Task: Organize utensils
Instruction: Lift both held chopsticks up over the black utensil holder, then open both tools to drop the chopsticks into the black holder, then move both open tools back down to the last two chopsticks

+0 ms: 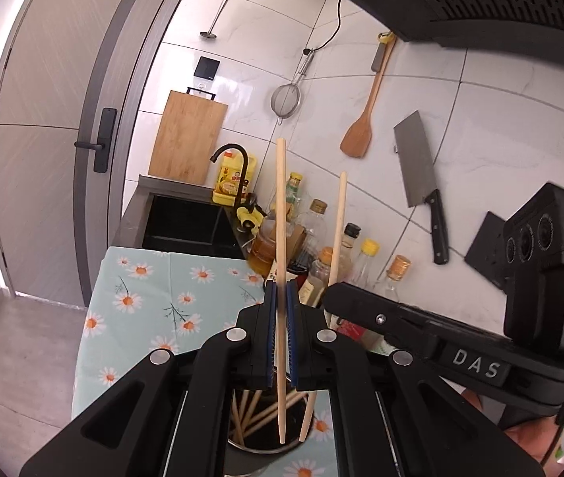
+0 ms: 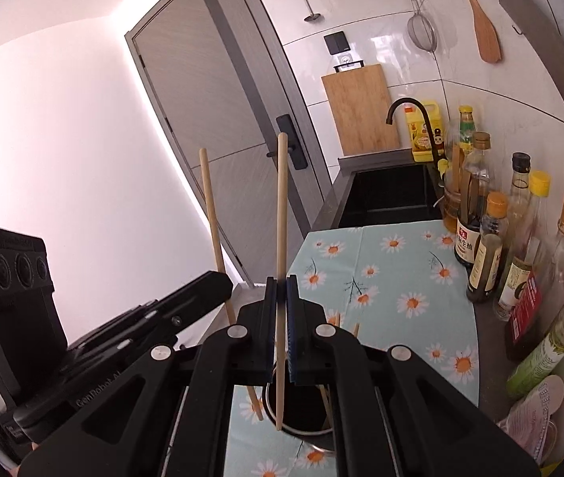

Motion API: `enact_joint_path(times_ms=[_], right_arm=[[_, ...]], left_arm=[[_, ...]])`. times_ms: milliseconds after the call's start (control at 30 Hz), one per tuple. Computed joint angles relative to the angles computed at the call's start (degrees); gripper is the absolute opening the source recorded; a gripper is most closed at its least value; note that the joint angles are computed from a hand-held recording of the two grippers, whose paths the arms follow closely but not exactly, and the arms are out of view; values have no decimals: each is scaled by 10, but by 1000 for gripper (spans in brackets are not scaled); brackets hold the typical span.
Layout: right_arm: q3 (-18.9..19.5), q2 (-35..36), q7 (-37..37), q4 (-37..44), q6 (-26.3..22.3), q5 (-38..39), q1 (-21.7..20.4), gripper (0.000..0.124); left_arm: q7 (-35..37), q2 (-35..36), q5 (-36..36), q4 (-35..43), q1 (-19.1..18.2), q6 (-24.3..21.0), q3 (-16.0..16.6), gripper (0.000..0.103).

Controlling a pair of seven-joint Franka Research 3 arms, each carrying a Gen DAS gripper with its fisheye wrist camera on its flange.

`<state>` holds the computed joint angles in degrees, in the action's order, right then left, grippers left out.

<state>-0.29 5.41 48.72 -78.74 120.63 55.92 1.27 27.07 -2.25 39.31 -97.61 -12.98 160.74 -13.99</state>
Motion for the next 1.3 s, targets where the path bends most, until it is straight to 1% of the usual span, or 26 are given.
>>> enact_joint_path(times_ms=[67, 133, 167, 200, 233, 433, 567, 667, 833, 900, 967, 1067, 1133, 1200, 1300], right_arm=[[2, 10, 3, 8, 3, -4, 1, 6], [4, 13, 4, 9, 10, -16, 4, 6], [4, 17, 11, 13, 8, -29, 5, 15], [5, 23, 18, 19, 1, -39, 5, 30], [6, 24, 18, 17, -1, -40, 4, 30], [6, 21, 23, 9, -4, -38, -3, 30], [3, 14, 26, 4, -18, -28, -10, 30], [0, 2, 25, -5, -19, -20, -12, 30], [-11, -30, 20, -33, -29, -2, -14, 30], [-19, -43, 23, -43, -47, 9, -15, 30], [-27, -58, 25, -58, -55, 15, -16, 30], [-38, -75, 25, -72, -70, 18, -15, 30], [-45, -87, 28, -83, -76, 22, -15, 30], [-54, -96, 32, -90, -92, 26, -15, 30], [-63, -114, 31, -111, -107, 26, -16, 30]], left_arm=[[-12, 7, 10, 2, 2, 7, 2, 4], [-18, 12, 11, 5, 1, -4, 2, 6], [-25, 14, 7, 6, 0, -17, 3, 6], [-27, 15, 4, 6, 0, -20, 4, 14], [-32, 15, 5, 5, -1, -25, 5, 21], [-40, 2, -2, -17, 3, -27, 8, 21], [-32, -10, -20, -29, 5, -33, 5, 21], [-30, -20, -22, -35, 5, -42, 1, 21], [-45, -45, 2, -43, 7, -57, -12, 21], [-39, -54, 0, -44, 6, -66, -18, 21], [-33, -64, -2, -46, 4, -76, -23, 21], [-9, -79, -27, -50, -3, -87, -27, 21], [0, -84, -34, -47, -5, -100, -33, 21], [8, -91, -39, -46, -8, -113, -38, 21], [48, -96, -64, -40, -20, -138, -42, 22]])
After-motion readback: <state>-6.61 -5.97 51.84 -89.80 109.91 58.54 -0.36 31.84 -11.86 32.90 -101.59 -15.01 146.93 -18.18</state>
